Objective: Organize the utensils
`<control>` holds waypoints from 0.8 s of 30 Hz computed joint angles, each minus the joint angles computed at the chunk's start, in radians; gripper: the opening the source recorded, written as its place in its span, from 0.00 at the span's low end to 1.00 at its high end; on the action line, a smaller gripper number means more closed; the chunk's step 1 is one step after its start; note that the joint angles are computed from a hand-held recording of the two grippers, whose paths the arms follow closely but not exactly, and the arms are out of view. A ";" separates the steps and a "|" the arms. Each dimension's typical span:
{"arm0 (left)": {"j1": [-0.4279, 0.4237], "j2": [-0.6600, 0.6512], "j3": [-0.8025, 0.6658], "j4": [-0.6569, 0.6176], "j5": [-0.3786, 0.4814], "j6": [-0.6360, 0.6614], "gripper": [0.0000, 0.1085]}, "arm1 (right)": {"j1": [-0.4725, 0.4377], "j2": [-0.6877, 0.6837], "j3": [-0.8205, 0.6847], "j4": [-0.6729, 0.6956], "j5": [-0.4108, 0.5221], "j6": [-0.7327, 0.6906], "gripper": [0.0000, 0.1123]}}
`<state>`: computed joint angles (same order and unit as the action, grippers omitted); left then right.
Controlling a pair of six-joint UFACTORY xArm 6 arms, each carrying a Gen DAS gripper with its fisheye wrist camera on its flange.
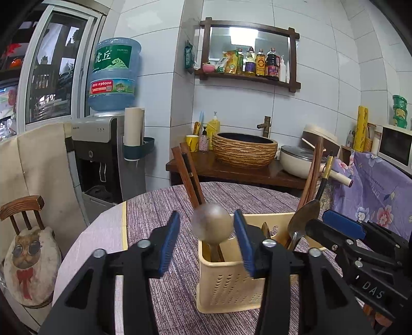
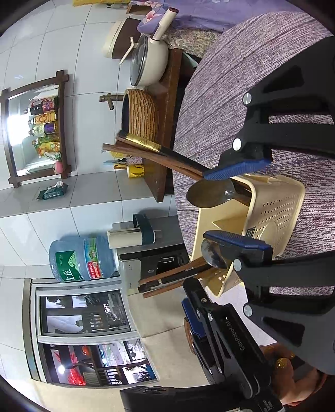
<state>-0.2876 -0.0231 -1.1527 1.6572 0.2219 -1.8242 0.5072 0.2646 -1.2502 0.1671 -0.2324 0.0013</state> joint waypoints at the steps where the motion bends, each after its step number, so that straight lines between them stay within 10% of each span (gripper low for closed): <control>1: 0.001 -0.020 0.017 0.011 -0.004 -0.016 0.49 | 0.003 -0.011 0.012 0.013 -0.006 -0.010 0.41; 13: -0.086 -0.328 0.377 0.130 0.139 -0.187 0.90 | 0.071 -0.254 0.378 0.122 -0.168 -0.148 0.72; 19: -0.207 -0.507 0.603 0.065 0.260 -0.191 0.90 | 0.055 -0.362 0.623 -0.108 -0.244 0.142 0.75; 24: -0.348 -0.612 0.697 -0.076 0.390 -0.102 0.90 | 0.160 -0.458 0.786 0.078 -0.337 0.031 0.75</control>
